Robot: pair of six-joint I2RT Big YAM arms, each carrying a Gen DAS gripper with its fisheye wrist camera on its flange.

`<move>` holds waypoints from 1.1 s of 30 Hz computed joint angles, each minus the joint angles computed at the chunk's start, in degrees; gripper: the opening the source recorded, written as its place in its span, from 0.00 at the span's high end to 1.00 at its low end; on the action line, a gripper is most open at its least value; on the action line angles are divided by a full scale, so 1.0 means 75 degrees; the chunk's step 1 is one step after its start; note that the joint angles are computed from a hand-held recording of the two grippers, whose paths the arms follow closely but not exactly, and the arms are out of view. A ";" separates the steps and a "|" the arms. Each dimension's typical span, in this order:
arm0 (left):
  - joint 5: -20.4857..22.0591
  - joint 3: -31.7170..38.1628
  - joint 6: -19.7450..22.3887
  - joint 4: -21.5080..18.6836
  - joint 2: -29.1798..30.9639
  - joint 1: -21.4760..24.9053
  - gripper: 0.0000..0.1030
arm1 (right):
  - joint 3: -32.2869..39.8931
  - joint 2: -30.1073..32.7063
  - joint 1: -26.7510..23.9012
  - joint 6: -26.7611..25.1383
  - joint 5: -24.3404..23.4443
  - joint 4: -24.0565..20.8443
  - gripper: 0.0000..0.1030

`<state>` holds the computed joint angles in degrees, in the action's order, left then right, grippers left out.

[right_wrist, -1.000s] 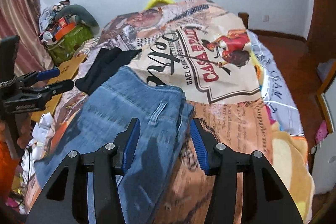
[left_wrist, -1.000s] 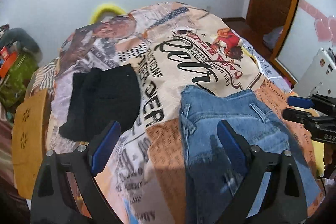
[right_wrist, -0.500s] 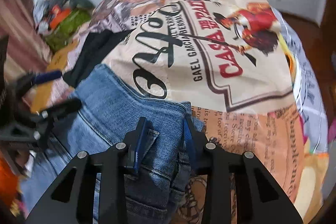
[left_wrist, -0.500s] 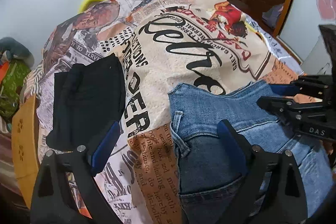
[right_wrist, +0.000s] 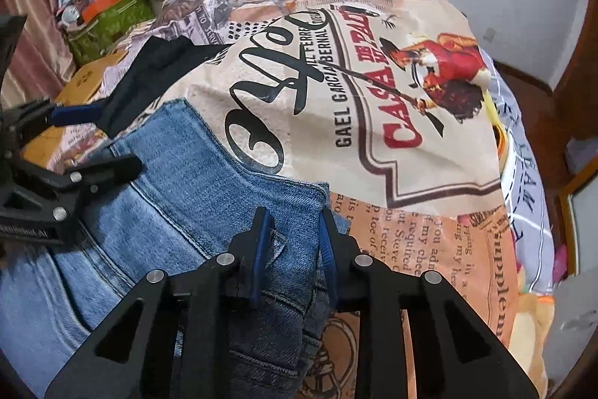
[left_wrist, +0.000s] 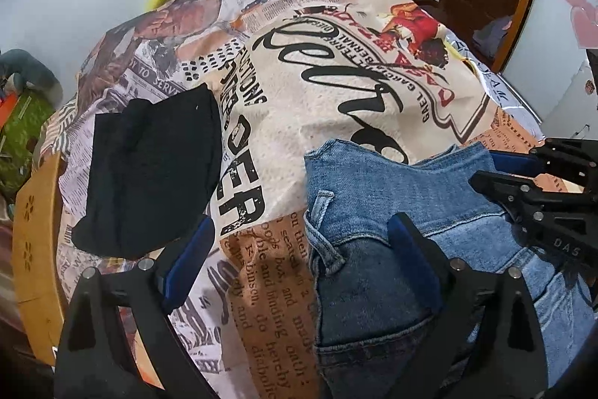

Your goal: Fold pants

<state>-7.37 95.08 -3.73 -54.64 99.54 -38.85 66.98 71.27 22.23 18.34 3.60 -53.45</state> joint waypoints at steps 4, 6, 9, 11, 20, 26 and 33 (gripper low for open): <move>-0.0078 -0.0175 0.0177 0.0049 -0.0405 -0.0054 0.08 | 0.0198 -0.0203 0.0193 0.0041 0.0520 -0.0461 0.72; -0.0054 -0.0336 0.0240 0.0154 -0.0698 -0.0097 0.08 | 0.0259 -0.0400 0.0303 -0.0046 0.0757 -0.0621 0.64; -0.0133 -0.0609 0.0299 0.0369 -0.1138 -0.0197 0.08 | 0.0192 -0.0859 0.0442 0.0024 0.0905 -0.0548 0.51; -0.0132 -0.0768 0.0322 0.0474 -0.1387 -0.0253 0.08 | 0.0163 -0.1090 0.0539 0.0106 0.0920 -0.0523 0.47; 0.0208 -0.1314 0.0165 0.0125 -0.2063 -0.0288 0.03 | -0.0441 -0.2110 0.1328 0.0692 0.1078 -0.0591 0.24; 0.0839 -0.1400 0.0022 -0.0580 -0.1865 -0.0157 0.03 | -0.1029 -0.2329 0.1348 0.1515 0.0365 -0.0649 0.24; 0.2160 -0.0808 -0.0243 -0.1543 -0.1098 0.0095 0.00 | -0.1606 -0.2377 0.0834 0.2182 -0.1029 -0.0119 0.24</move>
